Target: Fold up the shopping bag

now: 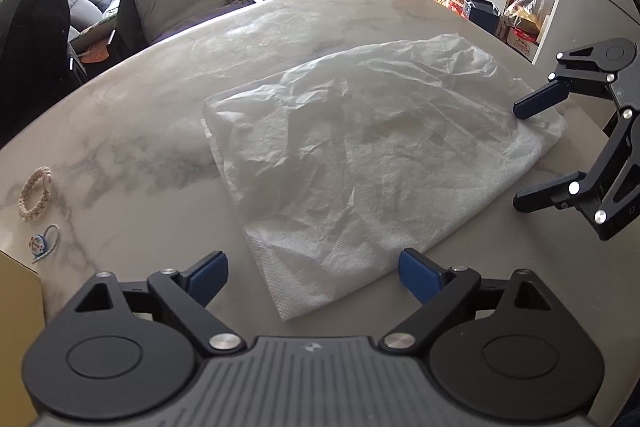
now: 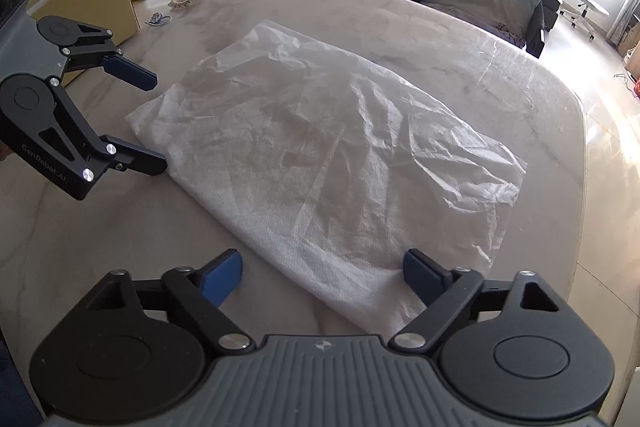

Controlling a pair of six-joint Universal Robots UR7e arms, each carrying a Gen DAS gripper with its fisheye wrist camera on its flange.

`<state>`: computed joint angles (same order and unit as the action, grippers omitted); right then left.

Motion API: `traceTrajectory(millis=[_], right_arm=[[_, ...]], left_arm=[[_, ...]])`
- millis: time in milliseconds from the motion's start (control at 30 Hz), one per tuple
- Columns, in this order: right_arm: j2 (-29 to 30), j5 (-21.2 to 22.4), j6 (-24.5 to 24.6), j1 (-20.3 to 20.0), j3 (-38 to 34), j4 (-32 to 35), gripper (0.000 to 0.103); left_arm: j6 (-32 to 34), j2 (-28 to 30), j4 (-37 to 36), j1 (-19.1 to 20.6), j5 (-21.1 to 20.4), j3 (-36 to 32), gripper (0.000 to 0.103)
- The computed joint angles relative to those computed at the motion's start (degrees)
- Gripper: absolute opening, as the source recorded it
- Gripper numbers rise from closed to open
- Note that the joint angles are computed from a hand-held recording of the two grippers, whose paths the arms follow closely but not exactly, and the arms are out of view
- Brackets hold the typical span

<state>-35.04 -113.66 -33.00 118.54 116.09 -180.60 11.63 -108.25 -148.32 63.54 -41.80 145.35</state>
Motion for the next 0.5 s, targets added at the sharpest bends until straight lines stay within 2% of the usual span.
traceTrajectory(millis=[33,100,200,300,367,467,500], right_arm=[[-0.28,1.32,0.14,0.11,-0.19,-0.42,0.074],[-0.06,2.42,-1.04,0.61,-0.95,-1.78,0.075],[0.82,2.39,-2.58,0.9,-2.87,-1.3,0.075],[1.76,3.54,-3.32,0.45,-4.59,-0.86,0.075],[2.24,4.41,-4.21,0.16,-5.5,-0.32,0.075],[2.71,5.89,-7.77,-0.12,-6.98,2.51,0.072],[2.93,5.83,-9.32,-0.08,-7.54,3.56,0.07]], left_arm=[[-0.79,-0.42,1.61,-0.66,0.78,-0.12,0.091],[-2.47,-1.27,5.0,-1.99,2.28,-0.4,0.082],[-0.19,-3.77,2.85,-4.1,0.3,-0.52,0.082],[5.79,-0.83,-0.05,-3.67,-2.63,-2.36,0.076],[8.46,3.33,-1.3,-0.87,-6.27,-5.01,0.05],[8.41,7.98,-0.33,3.62,-12.22,-9.26,0.037],[8.63,8.52,-0.11,3.96,-12.46,-9.65,0.036]])
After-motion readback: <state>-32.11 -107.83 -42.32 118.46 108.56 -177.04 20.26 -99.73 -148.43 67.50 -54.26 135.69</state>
